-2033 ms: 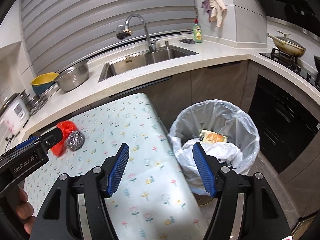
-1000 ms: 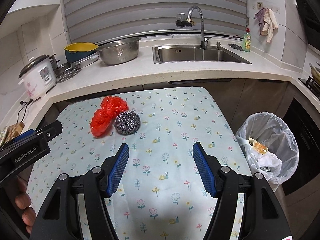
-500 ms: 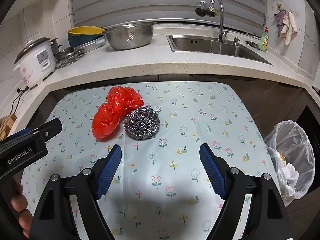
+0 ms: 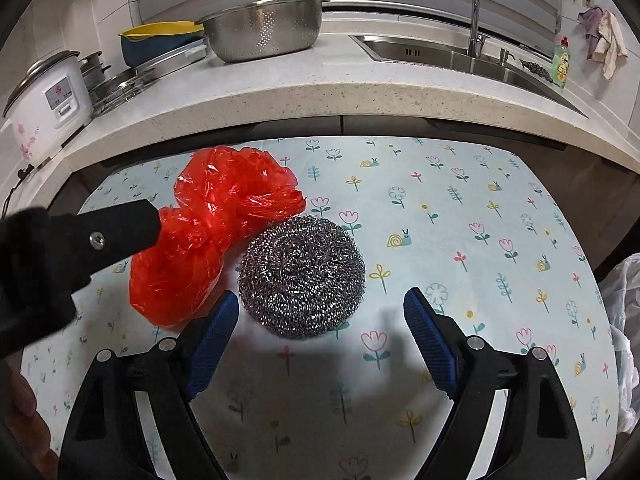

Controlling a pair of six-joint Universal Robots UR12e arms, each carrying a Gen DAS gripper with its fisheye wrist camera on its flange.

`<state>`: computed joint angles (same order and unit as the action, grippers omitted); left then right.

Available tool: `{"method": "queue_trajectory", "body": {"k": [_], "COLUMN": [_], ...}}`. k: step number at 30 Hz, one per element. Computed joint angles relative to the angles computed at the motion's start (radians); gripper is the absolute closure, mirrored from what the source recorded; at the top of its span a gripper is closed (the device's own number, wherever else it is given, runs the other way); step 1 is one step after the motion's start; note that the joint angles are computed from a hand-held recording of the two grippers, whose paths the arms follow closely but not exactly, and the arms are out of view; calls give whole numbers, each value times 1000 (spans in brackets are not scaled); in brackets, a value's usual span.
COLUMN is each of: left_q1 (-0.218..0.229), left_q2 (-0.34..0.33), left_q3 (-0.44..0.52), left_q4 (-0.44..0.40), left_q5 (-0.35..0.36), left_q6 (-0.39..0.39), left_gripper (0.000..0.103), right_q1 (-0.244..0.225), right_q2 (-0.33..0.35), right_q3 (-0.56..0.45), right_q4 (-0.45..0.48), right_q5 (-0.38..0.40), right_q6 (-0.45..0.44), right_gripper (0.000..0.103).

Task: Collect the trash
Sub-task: 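Grasp the red plastic bag with the left tool while the right tool grasps the steel scrubber, then carry the red bag and steel scrubber over the trash bin with both tools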

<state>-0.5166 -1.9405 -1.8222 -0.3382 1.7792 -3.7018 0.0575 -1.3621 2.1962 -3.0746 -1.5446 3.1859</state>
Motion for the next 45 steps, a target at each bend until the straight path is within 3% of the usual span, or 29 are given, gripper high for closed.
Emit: {"method": "queue_trajectory", "body": {"k": [3,8,11,14,20,21,23,27,34,42,43,45], "left_q1": [9,20,22,19,4,-1,-8,-32,-80,-132,-137,-147], "left_q2": [-14,-27,-26,-19,8,15,25,49,94,128,130,132], "left_q3": [6,14,14,8,-14,-20,-27,-45,-91,-139,-143,-145], "left_q4": [-3,-14,-20,-17,-21,-24,-26,-39,-62,-83,-84,-90], "left_q5": [-28,-65,-66,-52,-20,-13,-6,13,28,13,12,12], "left_q6": [-9,-9,-8,-10,-22,-26,-31,-37,-63,-92,-96,-98], "left_gripper": [15,42,59,63,63,63,63,63,64,63,64,63], "right_q1": [1,5,1,-2,-33,-37,-51,-73,-127,-188,-192,-194], "right_q2": [18,37,33,18,-42,-52,-78,-129,-248,-370,-376,-382], "right_q3": [-12,-24,-18,2,48,55,70,109,201,287,292,299], "right_q4": [-6,-8,-9,-28,-14,-11,12,38,88,170,170,151], "right_q5": [6,19,45,48,69,72,84,92,119,152,153,152], "right_q6": [4,-9,-36,-54,-38,-37,-40,-44,-80,-89,-86,-66], "right_gripper": [22,21,34,38,44,46,61,63,76,70,67,46]}}
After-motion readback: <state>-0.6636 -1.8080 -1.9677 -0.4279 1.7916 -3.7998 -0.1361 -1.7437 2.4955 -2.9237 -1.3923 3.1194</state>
